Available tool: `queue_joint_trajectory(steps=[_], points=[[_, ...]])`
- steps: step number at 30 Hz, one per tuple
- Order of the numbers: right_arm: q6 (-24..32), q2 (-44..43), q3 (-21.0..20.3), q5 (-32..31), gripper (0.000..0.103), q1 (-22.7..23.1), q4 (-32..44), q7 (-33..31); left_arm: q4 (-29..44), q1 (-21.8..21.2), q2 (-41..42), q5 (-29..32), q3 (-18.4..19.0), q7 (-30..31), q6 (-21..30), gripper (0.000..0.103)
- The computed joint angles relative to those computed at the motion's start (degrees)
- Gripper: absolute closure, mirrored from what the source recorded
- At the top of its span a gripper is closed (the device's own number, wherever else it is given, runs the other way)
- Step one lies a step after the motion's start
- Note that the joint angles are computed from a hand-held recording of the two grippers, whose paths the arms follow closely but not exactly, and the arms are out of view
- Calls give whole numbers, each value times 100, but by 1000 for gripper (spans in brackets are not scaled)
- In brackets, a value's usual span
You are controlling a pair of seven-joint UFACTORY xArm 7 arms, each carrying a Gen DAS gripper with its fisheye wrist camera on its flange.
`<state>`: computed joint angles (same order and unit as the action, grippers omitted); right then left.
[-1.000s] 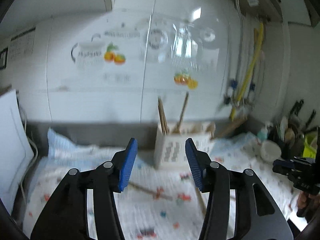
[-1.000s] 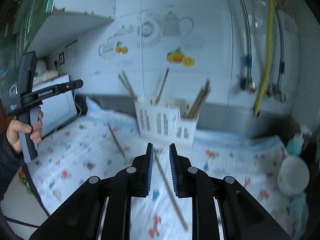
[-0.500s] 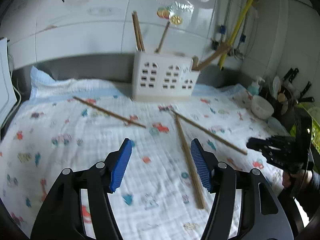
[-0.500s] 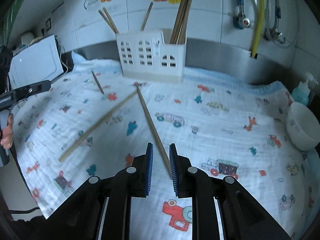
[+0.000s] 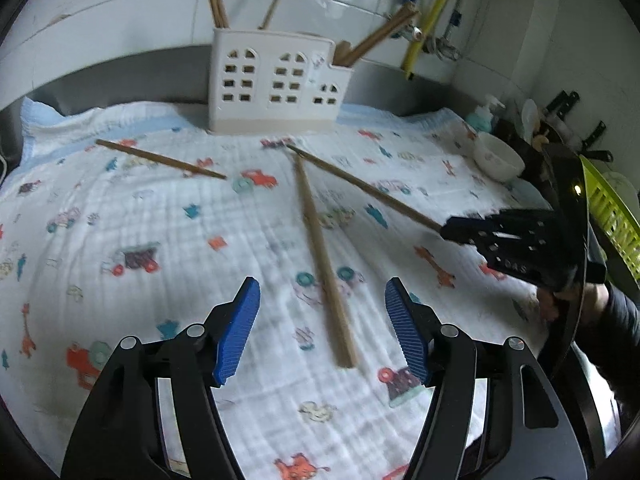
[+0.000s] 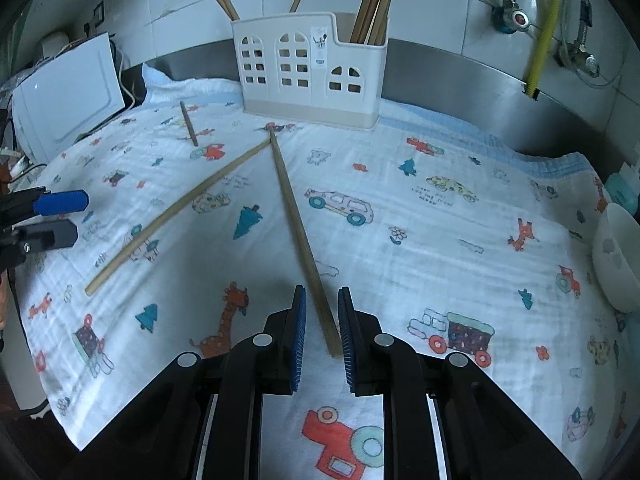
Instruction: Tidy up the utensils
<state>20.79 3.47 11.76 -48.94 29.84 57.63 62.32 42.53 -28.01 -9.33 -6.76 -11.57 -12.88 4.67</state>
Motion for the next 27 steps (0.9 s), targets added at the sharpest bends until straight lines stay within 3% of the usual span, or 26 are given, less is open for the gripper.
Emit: queue_joint_trajectory(steps=[6,12,21,24,27], points=[[28,39,-8,67,93,29,15,-145,73,-94,135,-74,-43,94,133,42],[-29,-28,1,-57,96,54,-60,74,193,-99,351,-64,-121,101,287,64],[-199,-168,99,-250,96,1,-232,607,299,356,511,1412,-354,-1227,389,88],[-203,-133,115,-298,96,3,-226,729,363,418,534,1852,-375,-1603,492,89],[-207,-108,101,-372,96,15,-213,859,616,523,657,2894,-484,-2477,789,90]])
